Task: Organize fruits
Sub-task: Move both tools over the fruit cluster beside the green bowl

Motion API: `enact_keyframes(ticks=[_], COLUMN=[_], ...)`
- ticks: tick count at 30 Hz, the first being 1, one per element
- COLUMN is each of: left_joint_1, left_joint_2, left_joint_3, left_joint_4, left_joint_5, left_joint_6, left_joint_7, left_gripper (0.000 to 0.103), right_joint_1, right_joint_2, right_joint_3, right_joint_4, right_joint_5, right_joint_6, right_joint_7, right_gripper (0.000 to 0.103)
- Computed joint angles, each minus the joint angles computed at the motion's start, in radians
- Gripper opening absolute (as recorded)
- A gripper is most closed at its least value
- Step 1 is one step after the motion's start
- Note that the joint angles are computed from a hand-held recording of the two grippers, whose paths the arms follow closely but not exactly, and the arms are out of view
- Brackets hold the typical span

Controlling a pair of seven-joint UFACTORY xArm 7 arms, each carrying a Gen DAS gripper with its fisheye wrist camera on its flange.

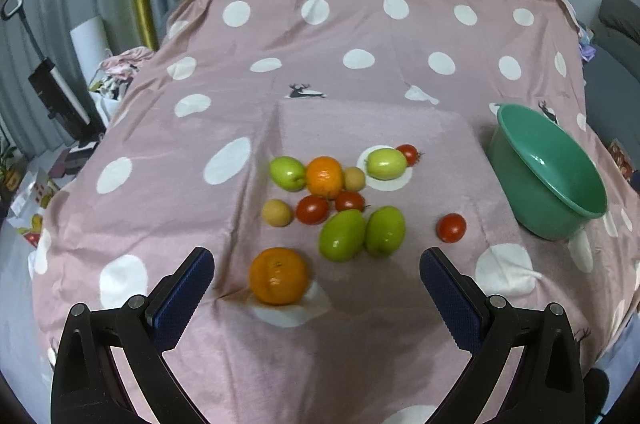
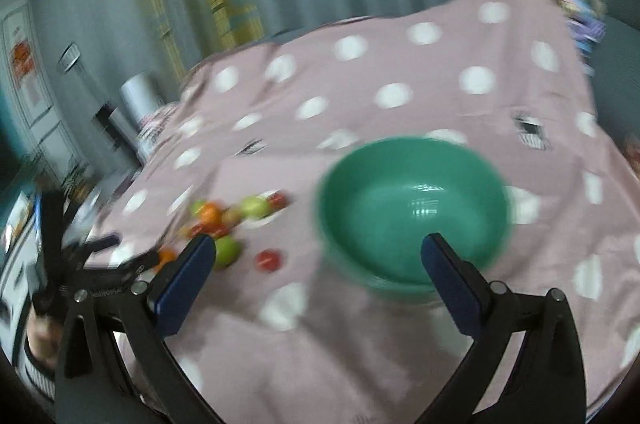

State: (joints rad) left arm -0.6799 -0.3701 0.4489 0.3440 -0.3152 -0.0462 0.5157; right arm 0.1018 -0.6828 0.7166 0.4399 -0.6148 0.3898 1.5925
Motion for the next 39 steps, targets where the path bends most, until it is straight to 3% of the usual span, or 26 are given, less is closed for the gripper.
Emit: enact_keyframes(ticks=[1,4,11,18,30,34,39], left_joint_1=[0.0,0.007,-0.054,-0.152,-0.286,-0.342,-0.389], left_joint_2=[-0.007,-0.023,-0.029,-0.021,-0.056,-0.076,-0.09], left_joint_3=[0.01,0.032,0.153,0.259,0.409,0.479,0.516], left_joint_4=[-0.004,-0.014,-0.01,0.018,0.068,0.079,0.082], left_joint_5=[0.001,0.008,0.018,-0.016,-0.124,-0.173,-0.231], left_joint_6=[-0.001,-0.007,-0.011,-0.007,0.041,0.075,0.109], left_joint_7=[0.006,0.023,0.067,0.12,0.273,0.346,0.433], left_gripper=[0.102,0.102,0.102,0.102,0.102,0.102,0.102], right_joint_1=[-0.006,-0.114,-0.207,-0.151,-0.018,0.026,0.079], right_joint_2=[0.018,0.171,0.408,0.524,0.595,0.581,0.58], right_joint_3=[0.007,0.117,0.239,0.202,0.077,0.026,-0.043], right_joint_4=[0.017,0.127,0.287,0.355,0.387,0.354,0.315], right_joint_5=[-0.019,-0.097,-0.318,-0.404,-0.474,-0.478,-0.487], right_joint_6=[0.018,0.009,0.097,0.18,0.214,0.185,0.143], right_joint_7=[0.013,0.01,0.139,0.165,0.221,0.247,0.287], right_gripper=[0.103,0.103,0.103,0.103,0.103,0.103,0.103])
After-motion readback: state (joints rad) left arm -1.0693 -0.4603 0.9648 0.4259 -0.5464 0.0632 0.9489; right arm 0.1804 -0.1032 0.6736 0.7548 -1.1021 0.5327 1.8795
